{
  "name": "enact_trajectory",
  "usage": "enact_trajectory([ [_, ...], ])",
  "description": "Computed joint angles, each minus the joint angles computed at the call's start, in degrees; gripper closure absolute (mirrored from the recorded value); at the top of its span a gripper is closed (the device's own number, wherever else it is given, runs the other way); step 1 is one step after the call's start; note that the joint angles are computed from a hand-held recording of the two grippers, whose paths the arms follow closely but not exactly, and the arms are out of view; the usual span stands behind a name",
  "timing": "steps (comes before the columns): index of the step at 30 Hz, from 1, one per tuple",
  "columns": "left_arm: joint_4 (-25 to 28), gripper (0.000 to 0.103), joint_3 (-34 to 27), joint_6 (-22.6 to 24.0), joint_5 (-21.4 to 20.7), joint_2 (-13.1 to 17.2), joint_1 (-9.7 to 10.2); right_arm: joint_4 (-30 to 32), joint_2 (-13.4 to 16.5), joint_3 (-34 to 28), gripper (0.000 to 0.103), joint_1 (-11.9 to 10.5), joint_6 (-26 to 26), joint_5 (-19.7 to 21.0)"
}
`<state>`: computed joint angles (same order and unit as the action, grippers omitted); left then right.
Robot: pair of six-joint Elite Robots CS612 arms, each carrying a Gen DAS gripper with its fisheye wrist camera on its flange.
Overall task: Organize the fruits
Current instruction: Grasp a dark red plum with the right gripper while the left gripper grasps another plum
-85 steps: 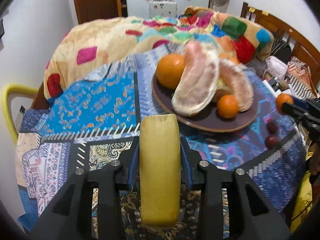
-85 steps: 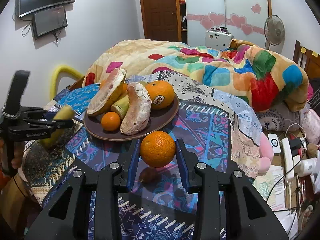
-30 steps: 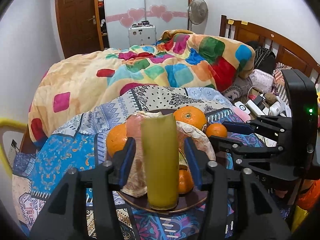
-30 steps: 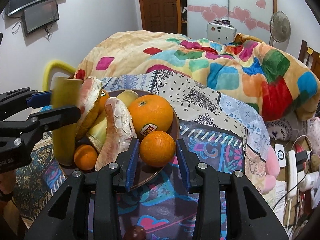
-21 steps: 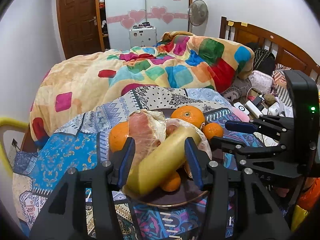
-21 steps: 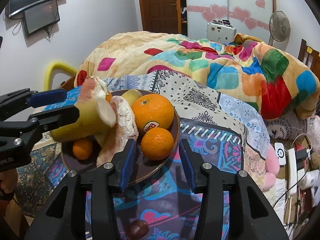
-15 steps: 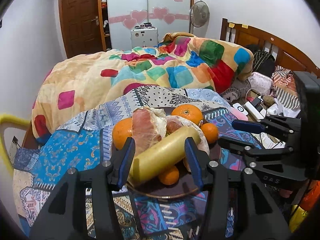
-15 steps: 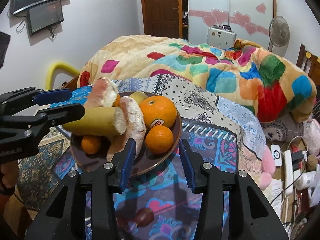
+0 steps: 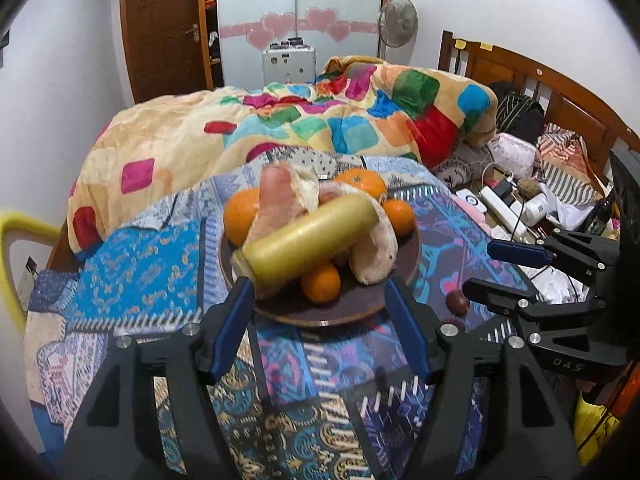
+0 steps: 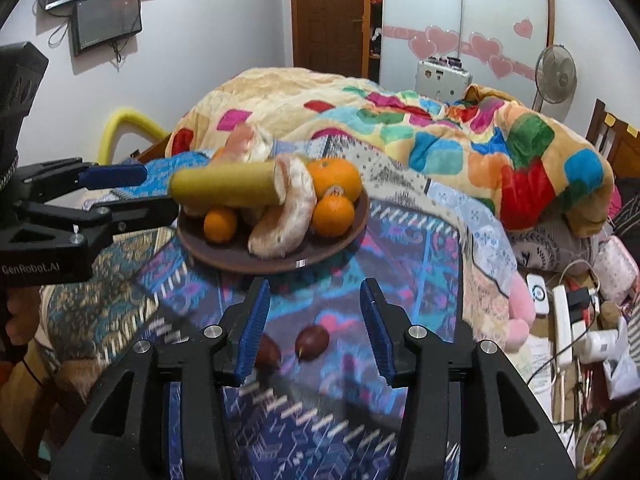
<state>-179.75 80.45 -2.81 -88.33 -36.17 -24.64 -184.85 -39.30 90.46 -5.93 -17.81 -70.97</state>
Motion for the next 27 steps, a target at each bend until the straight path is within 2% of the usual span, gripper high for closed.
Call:
enact_trajectory([
  [11,3.9,0.035,-0.6,0.5,-0.4,1.4,-0.12,5.1,1.3,-1.2,0.061,-0.3,0.8,-1.0],
  [17,3.9,0.036,-0.9,0.5,-0.6,1.9,-0.15,5.9,1.5,-1.4,0.077,0.2,-0.9,-1.6],
  [19,3.7,0.037,-0.8,0.5,-1.0,1.9,-0.19,6.4,1.3,-1.1,0.085,0.0,-1.2,-0.4],
  [22,3.5,0.041,-0.4,0.5,-1.7,1.7,-0.36,5.8,1.1,-0.7,0.087,0.1,-0.8,-0.5],
  [27,2.7,0.043,0.4,0.7,-3.3,1.1,-0.94,3.9,0.3,0.8,0.088,-0.4,0.6,0.1],
])
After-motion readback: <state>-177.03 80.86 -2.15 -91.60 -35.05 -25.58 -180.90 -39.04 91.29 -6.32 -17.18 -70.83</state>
